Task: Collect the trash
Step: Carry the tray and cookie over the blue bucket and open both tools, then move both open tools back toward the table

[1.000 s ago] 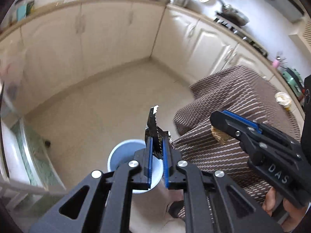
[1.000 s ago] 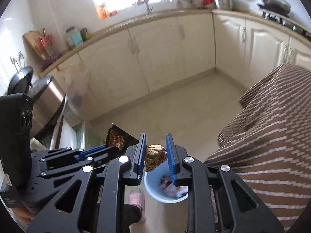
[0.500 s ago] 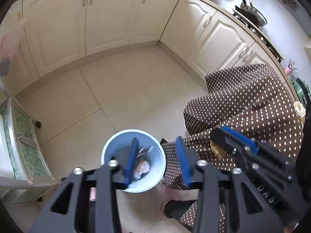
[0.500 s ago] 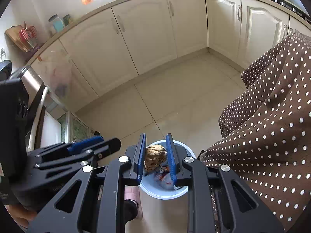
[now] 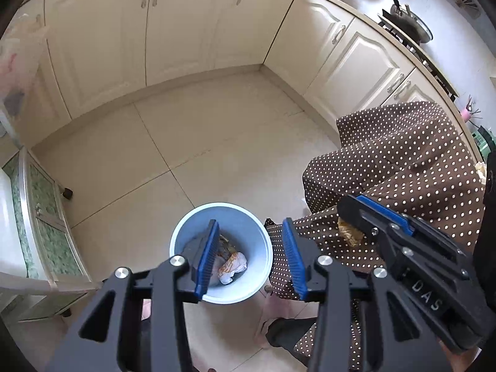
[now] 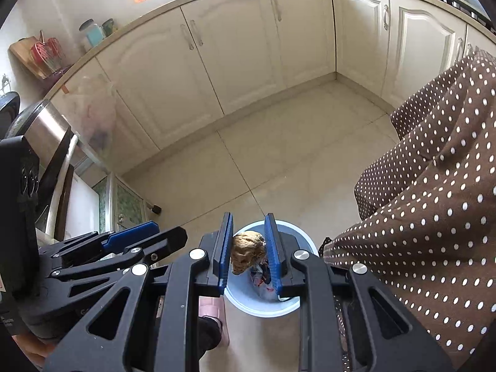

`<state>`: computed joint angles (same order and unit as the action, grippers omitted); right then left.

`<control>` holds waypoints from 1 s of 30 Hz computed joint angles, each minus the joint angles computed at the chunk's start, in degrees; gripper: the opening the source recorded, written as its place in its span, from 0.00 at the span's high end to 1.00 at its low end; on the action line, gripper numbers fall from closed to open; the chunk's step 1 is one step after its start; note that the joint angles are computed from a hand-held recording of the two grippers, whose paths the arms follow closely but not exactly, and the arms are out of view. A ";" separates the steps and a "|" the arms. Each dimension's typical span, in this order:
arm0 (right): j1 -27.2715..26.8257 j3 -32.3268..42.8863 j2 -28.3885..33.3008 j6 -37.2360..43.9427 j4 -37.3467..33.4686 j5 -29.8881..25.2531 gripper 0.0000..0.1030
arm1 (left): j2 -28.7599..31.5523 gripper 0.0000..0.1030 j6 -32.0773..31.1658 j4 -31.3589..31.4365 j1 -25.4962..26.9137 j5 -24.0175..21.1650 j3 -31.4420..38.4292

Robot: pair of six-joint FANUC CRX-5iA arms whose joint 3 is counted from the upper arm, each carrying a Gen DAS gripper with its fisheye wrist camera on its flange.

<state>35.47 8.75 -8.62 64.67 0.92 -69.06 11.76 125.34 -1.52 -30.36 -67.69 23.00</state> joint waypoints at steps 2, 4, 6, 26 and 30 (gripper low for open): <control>-0.04 0.16 0.00 0.17 -0.11 0.17 0.81 | -0.37 0.60 0.21 -0.37 0.02 -0.12 -0.05; 0.21 0.46 0.09 0.18 0.20 0.55 0.80 | -0.67 0.59 0.48 -0.59 0.03 -0.15 0.00; 0.65 0.40 -0.02 -0.45 1.05 1.09 0.80 | -1.19 0.57 0.53 -0.64 0.24 0.14 -0.35; 1.54 1.19 -7.62 -3.92 9.97 -0.10 0.67 | -1.12 0.54 1.32 -7.44 -6.41 -3.58 11.39; -0.74 1.69 -10.48 -3.45 11.89 -0.78 0.63 | 3.37 0.51 -0.60 -10.64 -10.48 -7.19 21.76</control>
